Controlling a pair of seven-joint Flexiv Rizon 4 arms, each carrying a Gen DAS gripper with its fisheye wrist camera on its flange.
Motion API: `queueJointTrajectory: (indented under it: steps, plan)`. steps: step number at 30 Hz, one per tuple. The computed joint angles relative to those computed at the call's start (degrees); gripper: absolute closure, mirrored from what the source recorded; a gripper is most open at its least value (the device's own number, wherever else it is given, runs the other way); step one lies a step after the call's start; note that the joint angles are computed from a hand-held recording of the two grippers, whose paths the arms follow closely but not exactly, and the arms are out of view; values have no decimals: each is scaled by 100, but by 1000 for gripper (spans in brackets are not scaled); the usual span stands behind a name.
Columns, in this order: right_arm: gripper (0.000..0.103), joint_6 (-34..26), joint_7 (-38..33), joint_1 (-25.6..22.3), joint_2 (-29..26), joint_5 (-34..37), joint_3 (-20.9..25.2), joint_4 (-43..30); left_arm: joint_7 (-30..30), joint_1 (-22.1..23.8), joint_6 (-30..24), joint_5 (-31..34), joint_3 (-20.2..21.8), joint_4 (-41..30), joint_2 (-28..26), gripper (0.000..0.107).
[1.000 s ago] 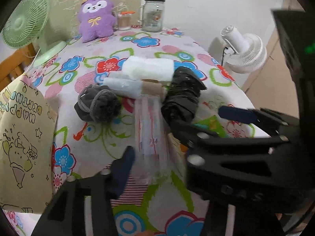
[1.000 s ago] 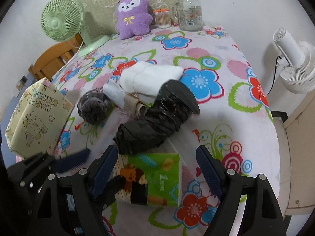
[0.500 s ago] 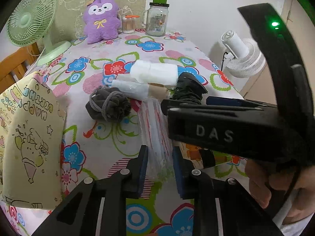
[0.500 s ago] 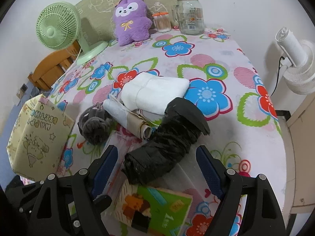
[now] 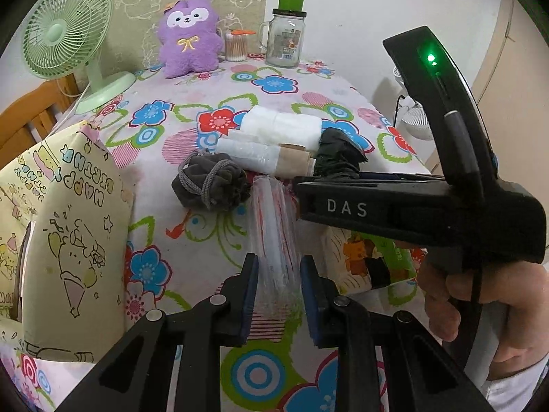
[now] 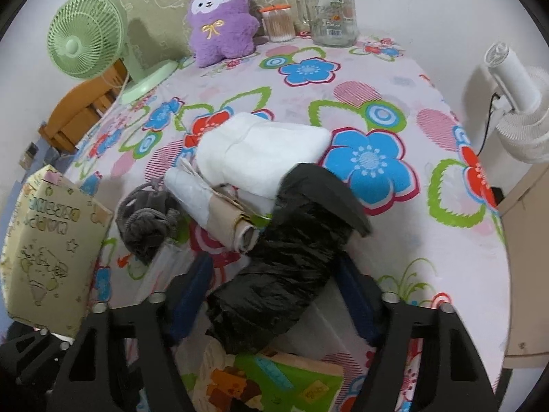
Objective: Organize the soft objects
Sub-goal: 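Close the left tool on the clear tube pack while the right tool grasps the black roll, then lift the clear tube pack and black roll and carry both toward the yellow box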
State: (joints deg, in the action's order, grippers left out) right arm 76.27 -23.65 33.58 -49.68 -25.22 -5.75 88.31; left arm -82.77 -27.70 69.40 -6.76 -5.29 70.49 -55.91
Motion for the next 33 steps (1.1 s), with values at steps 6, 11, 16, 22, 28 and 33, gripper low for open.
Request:
queueJointTrajectory:
  steps: [6,11,16,22,28,33]
  plan:
    - [46,45,164,114,54,-62,-187,123,-1,6,41,6,-13,44,28,82]
    - [48,201,510,349,192,-228,-525,367,4,24,163,8,-22,131,105,82]
    - [49,342,825,564,335,-435,-823,566,-27,25,256,-2,-12,224,194,82]
    - [49,497,1188,861,531,-720,-1183,809,-69,9,397,27,17,375,325,82]
    - [49,675,1649,1281,773,-1107,-1718,1088,-80,28,670,53,9,621,532,82]
    - [49,736,2018,1604,960,-1516,-2138,1238,-75,59,913,50,-1,816,696,82]
